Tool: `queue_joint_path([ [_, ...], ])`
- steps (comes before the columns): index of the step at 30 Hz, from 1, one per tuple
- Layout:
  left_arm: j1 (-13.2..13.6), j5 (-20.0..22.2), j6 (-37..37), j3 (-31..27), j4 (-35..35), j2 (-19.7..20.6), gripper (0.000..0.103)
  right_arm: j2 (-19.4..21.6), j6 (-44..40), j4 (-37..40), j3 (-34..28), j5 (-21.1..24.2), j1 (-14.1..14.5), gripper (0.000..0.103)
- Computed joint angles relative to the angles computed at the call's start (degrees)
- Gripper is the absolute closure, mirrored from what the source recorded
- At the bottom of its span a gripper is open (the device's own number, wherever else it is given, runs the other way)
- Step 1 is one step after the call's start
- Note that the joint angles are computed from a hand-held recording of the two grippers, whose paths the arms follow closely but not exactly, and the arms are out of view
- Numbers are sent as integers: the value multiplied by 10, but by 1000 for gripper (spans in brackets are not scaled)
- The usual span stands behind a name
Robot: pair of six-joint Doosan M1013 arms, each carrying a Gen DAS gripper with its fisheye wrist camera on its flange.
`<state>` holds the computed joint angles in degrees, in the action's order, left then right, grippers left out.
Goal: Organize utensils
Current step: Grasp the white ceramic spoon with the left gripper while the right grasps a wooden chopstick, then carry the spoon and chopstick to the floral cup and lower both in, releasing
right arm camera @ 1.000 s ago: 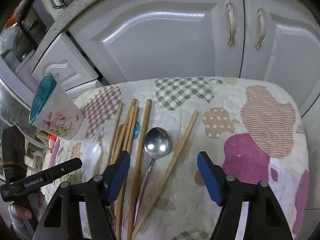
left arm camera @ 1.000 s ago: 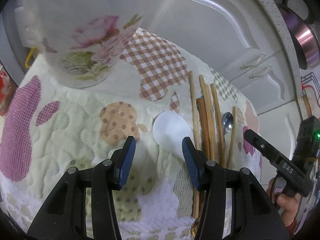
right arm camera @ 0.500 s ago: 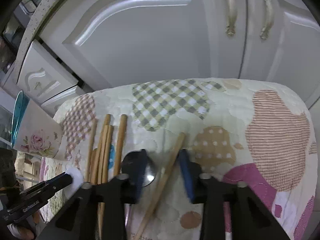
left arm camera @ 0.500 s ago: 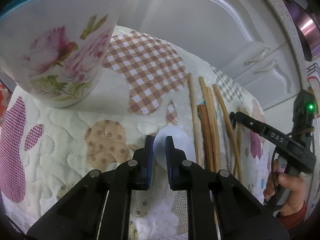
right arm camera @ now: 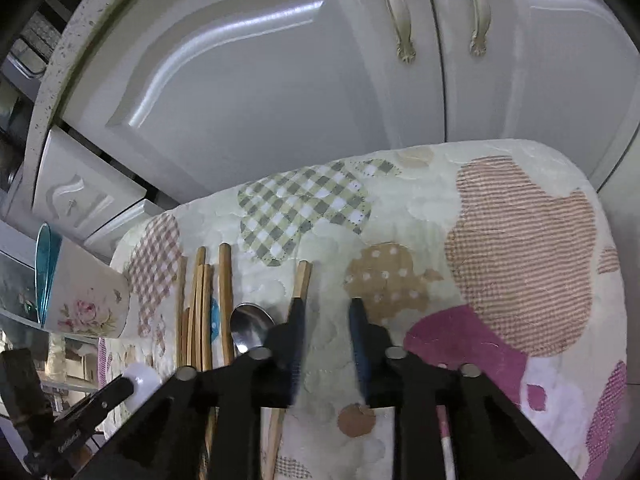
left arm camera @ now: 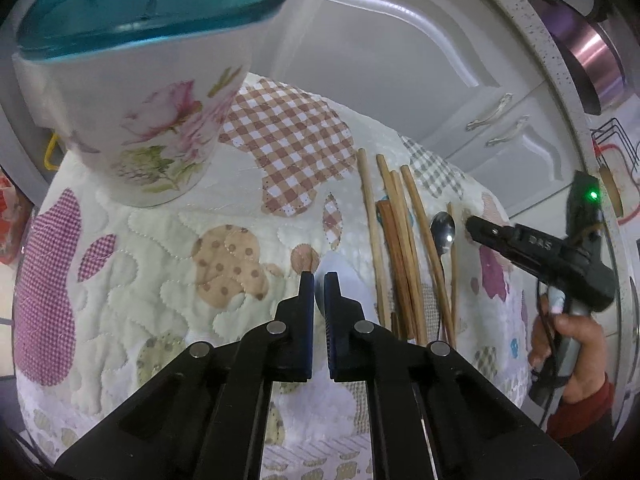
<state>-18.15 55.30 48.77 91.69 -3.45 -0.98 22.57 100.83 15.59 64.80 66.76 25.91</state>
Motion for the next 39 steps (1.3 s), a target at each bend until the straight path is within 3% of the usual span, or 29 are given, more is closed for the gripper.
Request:
queue_joint_path([
  [4, -7, 3, -7, -3, 19, -5, 101, 20, -21, -6, -22, 10, 10, 80],
  [6, -8, 2, -7, -4, 23, -8, 101, 24, -33, -37, -26, 1, 21, 85],
  [7, -8, 1, -6, -3, 23, -11, 101, 24, -34, -40, -27, 1, 23, 95],
  [9, -8, -1, -6, -1, 27, -15, 101, 17, -32, -16, -19, -5, 17, 95],
  [23, -27, -26, -30, 5, 79, -64, 102, -96, -110, 67, 46, -108, 2, 98],
  [30, -39, -31, -70, -5, 149, -90, 102, -114, -160, 106, 29, -114, 9, 98],
  [39, -25, -6, -137, -39, 293, -106, 102, -88, -204, 163, -53, -122, 32, 98],
])
